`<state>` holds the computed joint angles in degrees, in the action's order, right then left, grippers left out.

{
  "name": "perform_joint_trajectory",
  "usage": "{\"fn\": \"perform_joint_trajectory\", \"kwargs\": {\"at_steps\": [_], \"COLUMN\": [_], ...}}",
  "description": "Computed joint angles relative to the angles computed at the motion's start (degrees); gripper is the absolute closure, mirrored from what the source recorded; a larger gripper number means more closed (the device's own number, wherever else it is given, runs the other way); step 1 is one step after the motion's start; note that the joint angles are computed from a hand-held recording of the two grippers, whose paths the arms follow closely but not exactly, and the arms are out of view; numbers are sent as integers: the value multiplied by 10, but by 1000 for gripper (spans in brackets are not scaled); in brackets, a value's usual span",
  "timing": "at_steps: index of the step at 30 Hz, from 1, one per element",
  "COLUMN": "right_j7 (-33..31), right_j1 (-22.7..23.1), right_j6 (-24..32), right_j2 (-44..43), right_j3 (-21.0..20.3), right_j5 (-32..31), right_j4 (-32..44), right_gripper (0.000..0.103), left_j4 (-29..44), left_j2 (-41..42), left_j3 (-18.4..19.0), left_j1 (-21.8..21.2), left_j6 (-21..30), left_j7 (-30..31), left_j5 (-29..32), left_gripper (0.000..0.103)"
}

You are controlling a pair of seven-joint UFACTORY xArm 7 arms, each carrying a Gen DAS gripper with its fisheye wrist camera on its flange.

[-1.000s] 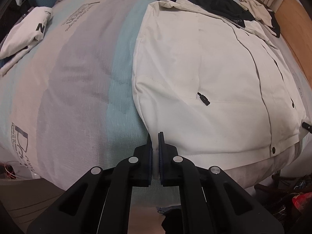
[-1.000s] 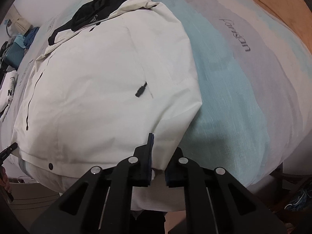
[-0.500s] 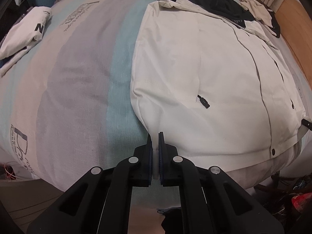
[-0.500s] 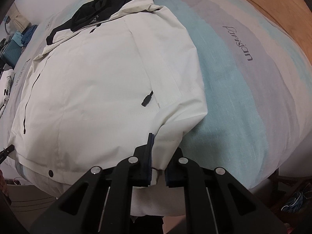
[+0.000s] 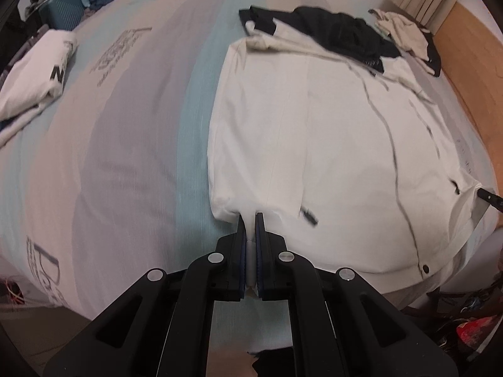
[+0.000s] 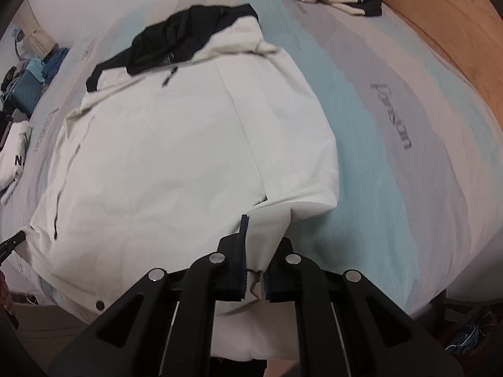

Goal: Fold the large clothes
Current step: 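Lift the hem and fold it toward the collar with both tools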

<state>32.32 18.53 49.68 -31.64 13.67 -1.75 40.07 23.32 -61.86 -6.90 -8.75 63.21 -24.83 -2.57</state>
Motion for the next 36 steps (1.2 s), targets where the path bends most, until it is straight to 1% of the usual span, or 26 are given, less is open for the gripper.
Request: {"fn": "perform_joint_trajectory", "kwargs": {"at_steps": [3, 6, 8, 13, 16, 18, 22, 25, 28, 32, 34, 36], "right_j7": [12, 8, -6, -59, -89, -113, -155, -170, -174, -181, -185, -189], "right_j1": [-8, -15, -19, -31, -34, -36, -45, -49, -50, -45, -34, -29], "right_j6": [-11, -25, -37, -81, -91, -88, -63, -41, -24, 19, 53, 95], "right_j2": [20, 48, 72, 170, 237, 282, 371, 426, 474, 558, 614, 678], "right_j3": [-1, -6, -15, -37, -50, -59, -68, -72, -79, -86, -92, -96], "right_j5": [0, -8, -9, -16, 0, 19, 53, 50, 40, 23, 3, -1], "right_j4": [29, 60, 80, 146, 197, 238, 333, 404, 473, 604, 697, 804], "right_gripper": [97, 97, 97, 97, 98, 98, 98, 98, 98, 98, 98, 98], "left_j4": [34, 71, 96, 165, 219, 258, 348, 413, 473, 569, 629, 691], "left_j2": [41, 94, 139, 268, 349, 397, 496, 560, 619, 698, 743, 786], "left_j3": [14, 19, 23, 23, 26, 28, 29, 41, 57, 66, 69, 72], "left_j1": [6, 17, 29, 56, 67, 72, 79, 80, 82, 82, 82, 86], "left_j6": [-16, -36, -51, -107, -127, -130, -133, -128, -120, -114, -101, -86], "left_j7": [18, 37, 44, 55, 48, 37, 15, 15, 29, 78, 98, 118], "left_j5": [5, 16, 22, 49, 58, 60, 94, 104, 97, 92, 90, 77], "left_gripper": [100, 100, 100, 100, 100, 100, 100, 100, 100, 100, 100, 100]}}
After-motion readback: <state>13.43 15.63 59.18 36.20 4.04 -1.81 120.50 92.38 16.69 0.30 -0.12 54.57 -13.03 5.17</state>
